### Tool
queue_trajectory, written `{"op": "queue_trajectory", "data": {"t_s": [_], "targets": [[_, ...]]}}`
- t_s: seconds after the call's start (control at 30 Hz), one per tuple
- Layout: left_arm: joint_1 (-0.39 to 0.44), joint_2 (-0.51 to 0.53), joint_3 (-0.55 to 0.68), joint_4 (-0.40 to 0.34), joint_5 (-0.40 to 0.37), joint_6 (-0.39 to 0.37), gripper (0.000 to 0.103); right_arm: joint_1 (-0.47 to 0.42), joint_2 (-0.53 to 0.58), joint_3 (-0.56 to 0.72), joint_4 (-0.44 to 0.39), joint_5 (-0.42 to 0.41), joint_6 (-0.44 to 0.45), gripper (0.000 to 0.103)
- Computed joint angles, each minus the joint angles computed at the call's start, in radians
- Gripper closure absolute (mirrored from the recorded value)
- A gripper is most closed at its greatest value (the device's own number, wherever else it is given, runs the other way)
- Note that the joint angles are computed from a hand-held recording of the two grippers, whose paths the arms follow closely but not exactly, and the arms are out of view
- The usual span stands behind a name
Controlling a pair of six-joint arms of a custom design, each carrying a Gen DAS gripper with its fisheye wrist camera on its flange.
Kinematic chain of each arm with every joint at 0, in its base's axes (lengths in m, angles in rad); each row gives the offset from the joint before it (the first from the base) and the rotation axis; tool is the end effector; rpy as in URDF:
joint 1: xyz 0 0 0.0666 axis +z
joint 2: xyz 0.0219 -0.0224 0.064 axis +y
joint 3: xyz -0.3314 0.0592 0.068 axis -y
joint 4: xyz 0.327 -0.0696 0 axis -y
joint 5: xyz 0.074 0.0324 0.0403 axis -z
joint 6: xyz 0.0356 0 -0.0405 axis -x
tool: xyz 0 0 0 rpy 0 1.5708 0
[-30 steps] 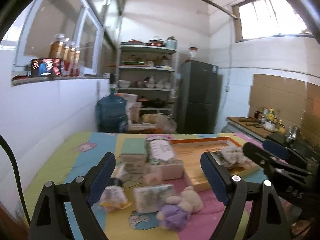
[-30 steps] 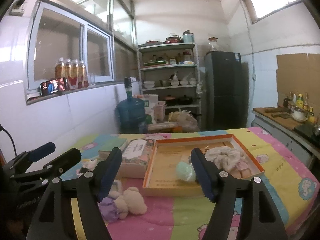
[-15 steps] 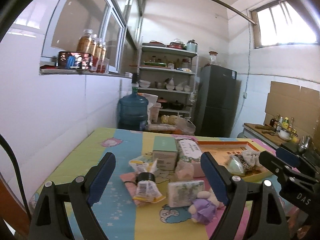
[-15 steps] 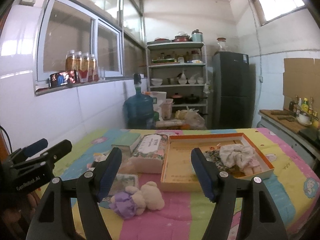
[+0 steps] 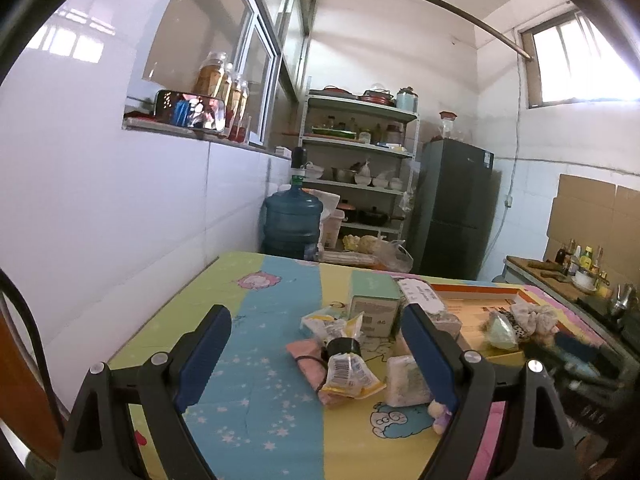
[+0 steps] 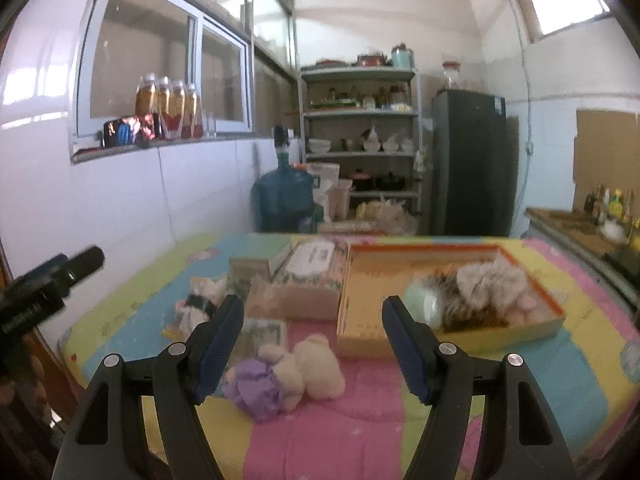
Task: Organize soft objects
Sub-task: 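Grasp the white teddy bear with the right gripper while the left grasps the snack bag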
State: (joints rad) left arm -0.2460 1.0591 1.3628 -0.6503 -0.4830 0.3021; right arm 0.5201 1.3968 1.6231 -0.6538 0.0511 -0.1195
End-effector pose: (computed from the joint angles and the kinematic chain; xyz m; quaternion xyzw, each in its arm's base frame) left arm 0.3241 -0.0647 0.5146 -0.1597 0.7905 0.0374 0.5901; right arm 0.3914 0.2216 0.4965 -0.1537 0.8267 0.1496 0.5202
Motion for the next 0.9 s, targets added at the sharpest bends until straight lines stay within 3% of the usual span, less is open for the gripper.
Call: {"op": "queue_trajectory", "data": {"t_s": [0.2, 0.9], "targets": [[0.024, 0.008, -0.020, 0.004, 0.047, 0.000, 0.016, -0.024, 0.070, 0.003, -0.065, -0.107, -0.033, 0.029], [0.048, 0.067, -0.024, 0.014, 0.132, 0.008, 0.016, -0.106, 0.232, 0.119, -0.117, -0.375, -0.123, 0.025]]}}
